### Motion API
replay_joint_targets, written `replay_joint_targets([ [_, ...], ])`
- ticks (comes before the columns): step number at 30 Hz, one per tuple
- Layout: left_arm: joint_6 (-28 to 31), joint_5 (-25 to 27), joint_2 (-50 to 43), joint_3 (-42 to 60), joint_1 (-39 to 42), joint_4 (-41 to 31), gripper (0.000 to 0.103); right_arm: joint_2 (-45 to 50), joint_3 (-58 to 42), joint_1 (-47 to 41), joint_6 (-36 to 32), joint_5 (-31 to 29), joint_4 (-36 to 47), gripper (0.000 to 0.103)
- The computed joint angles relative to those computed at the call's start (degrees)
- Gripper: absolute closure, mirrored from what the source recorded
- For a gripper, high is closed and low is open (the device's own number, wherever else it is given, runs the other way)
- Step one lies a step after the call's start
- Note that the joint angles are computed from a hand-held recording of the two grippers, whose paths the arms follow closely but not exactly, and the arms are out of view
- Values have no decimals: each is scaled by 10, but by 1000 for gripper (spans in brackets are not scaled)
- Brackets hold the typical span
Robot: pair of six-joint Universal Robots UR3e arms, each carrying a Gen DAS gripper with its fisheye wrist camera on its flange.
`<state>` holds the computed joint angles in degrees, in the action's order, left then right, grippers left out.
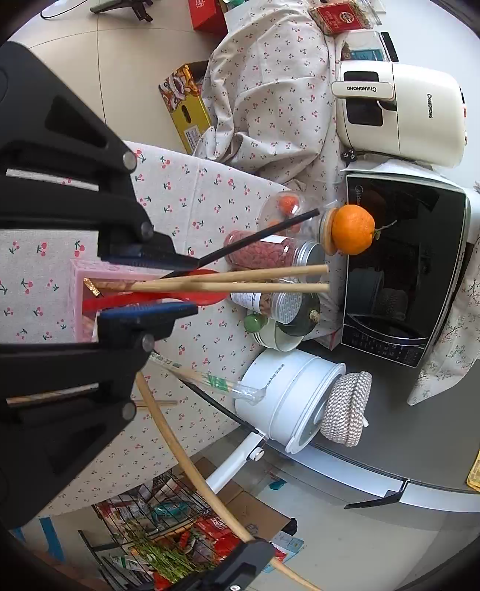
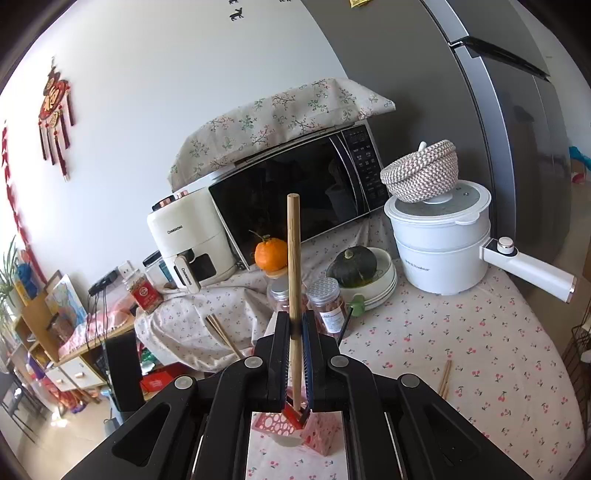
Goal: Organize utensils
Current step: 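Lift both wooden chopsticks, lower them into the pink basket and open both tools, then grasp a wooden chopstick with the right tool while the left tool grasps the last one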
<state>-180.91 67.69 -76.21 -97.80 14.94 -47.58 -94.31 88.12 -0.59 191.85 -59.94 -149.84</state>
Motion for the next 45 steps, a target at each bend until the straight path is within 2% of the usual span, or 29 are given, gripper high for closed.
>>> replay_joint_targets([
  [3,-5,-27,31,1,32,-31,60,17,-12,11,-1,-3,-2,96],
  [6,3,-28,51,13,54,-87,58,36,-25,27,-3,-13,1,96],
  [11,23,17,58,32,62,-165,57,73,-58,48,-13,-8,31,96],
  [13,35,15,63,31,71,-185,57,88,-70,60,-20,-11,44,96],
  [23,76,6,75,28,88,-226,55,160,-128,118,-36,-66,82,95],
  [24,77,5,75,28,87,-228,52,164,-130,118,-35,-62,84,88],
  [25,79,4,76,29,87,-230,50,165,-132,115,-33,-56,92,77],
  [26,82,1,77,29,87,-234,45,161,-129,110,-32,-48,96,70],
  [27,85,-3,81,27,89,-237,41,152,-119,103,-29,-40,91,56],
  [28,88,-6,84,27,89,-241,39,138,-103,94,-27,-32,78,48],
  [34,105,-23,105,19,94,-269,27,44,-19,19,-43,8,74,33],
  [36,109,-28,112,15,97,-282,24,16,6,-7,-60,8,88,31],
  [41,110,-27,126,1,88,-300,22,-34,61,-67,-97,-3,137,26],
  [45,108,-17,137,-19,69,-300,22,-54,100,-94,-135,-42,170,24],
])
